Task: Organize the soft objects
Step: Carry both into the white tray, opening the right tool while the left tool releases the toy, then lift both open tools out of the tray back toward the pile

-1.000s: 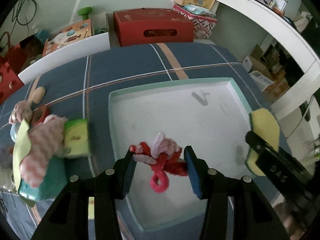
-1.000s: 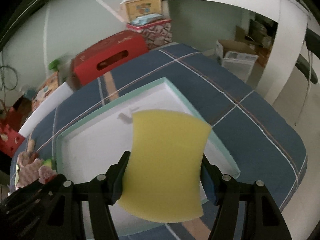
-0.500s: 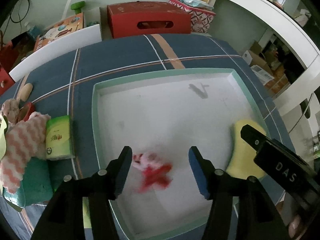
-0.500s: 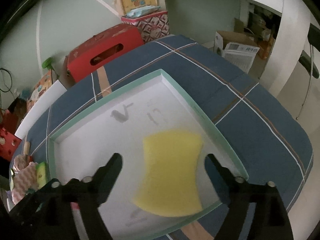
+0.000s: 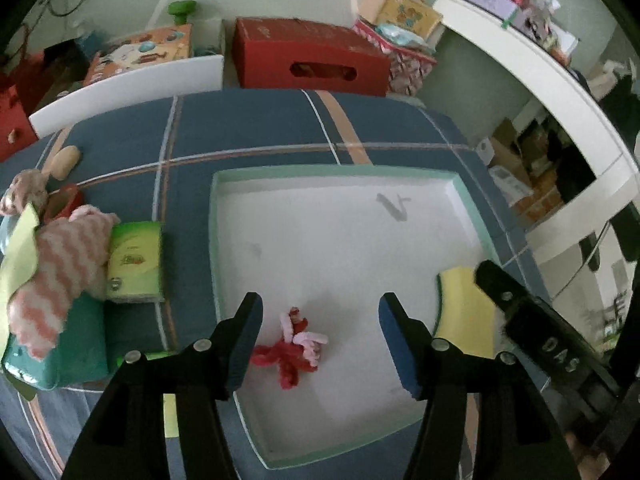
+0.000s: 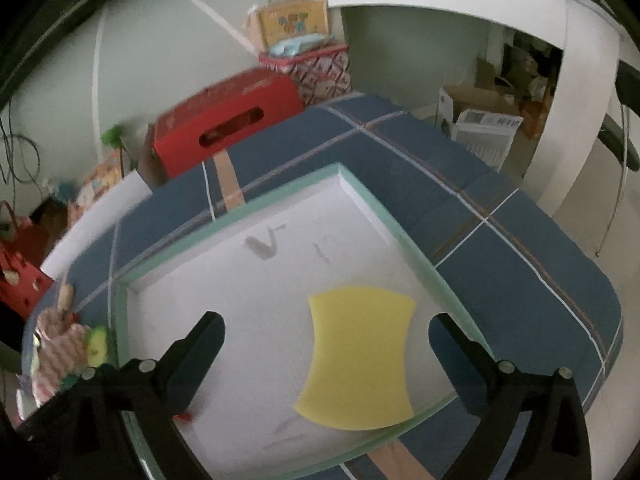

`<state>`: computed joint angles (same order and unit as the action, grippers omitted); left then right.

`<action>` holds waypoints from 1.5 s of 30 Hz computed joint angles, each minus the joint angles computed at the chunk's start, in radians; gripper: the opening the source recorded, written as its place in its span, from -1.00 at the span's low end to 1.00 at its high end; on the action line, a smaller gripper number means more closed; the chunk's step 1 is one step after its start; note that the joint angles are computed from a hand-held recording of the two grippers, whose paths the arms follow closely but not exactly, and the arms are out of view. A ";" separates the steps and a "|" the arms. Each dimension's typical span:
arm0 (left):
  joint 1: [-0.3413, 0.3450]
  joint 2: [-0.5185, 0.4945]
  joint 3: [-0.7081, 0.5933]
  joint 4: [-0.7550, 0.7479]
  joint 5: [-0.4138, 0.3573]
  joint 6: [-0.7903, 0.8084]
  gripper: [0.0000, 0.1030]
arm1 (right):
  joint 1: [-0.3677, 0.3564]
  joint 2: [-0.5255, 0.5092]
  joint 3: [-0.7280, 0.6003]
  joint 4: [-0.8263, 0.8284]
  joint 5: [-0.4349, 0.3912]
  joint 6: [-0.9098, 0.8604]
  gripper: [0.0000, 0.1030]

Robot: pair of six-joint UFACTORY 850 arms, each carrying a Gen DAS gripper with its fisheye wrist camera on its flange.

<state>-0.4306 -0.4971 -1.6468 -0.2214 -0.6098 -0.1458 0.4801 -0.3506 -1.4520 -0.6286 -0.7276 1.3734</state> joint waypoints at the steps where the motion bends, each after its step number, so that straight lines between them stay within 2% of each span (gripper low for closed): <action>1: 0.000 0.016 0.015 0.026 0.019 -0.024 0.19 | 0.004 0.008 0.006 -0.028 0.002 0.030 1.00; 4: 0.001 0.047 0.042 0.104 0.057 -0.087 0.20 | 0.015 0.021 0.010 -0.093 -0.001 0.087 1.00; 7: 0.008 0.082 0.075 0.162 0.099 -0.144 0.20 | 0.017 0.014 -0.003 -0.084 0.006 0.079 1.00; 11: 0.030 0.132 0.124 0.237 0.138 -0.253 0.21 | 0.018 0.014 -0.001 -0.056 0.082 0.064 1.00; 14: 0.044 0.166 0.162 0.308 0.165 -0.339 0.21 | 0.039 -0.008 -0.031 -0.082 0.055 0.058 1.00; 16: 0.048 0.194 0.192 0.442 0.158 -0.475 0.21 | 0.054 -0.017 -0.043 -0.109 0.050 0.068 1.00; 19: 0.058 0.216 0.223 0.566 0.143 -0.599 0.22 | 0.074 -0.031 -0.063 -0.141 0.053 0.083 1.00; 24: 0.099 0.308 0.349 0.695 0.223 -0.776 0.22 | 0.092 -0.038 -0.068 -0.141 0.150 0.072 1.00; 27: 0.126 0.339 0.388 0.637 0.243 -0.720 0.23 | 0.117 -0.057 -0.089 -0.185 0.145 0.076 1.00; 30: 0.162 0.368 0.423 0.538 0.238 -0.650 0.34 | 0.144 -0.076 -0.116 -0.204 0.129 0.047 1.00; 35: 0.206 0.408 0.470 0.465 0.238 -0.600 0.40 | 0.169 -0.120 -0.182 0.020 0.156 -0.193 1.00; 40: 0.257 0.422 0.504 0.349 0.216 -0.511 0.41 | 0.216 -0.214 -0.299 0.153 0.067 -0.409 1.00; 41: 0.267 0.414 0.502 0.338 0.189 -0.509 0.41 | 0.224 -0.230 -0.318 0.177 0.057 -0.446 1.00; 44: 0.284 0.398 0.499 0.340 0.146 -0.527 0.41 | 0.240 -0.257 -0.343 0.236 0.057 -0.528 1.00; 45: 0.297 0.391 0.500 0.292 0.137 -0.492 0.41 | 0.245 -0.269 -0.356 0.261 0.054 -0.563 1.00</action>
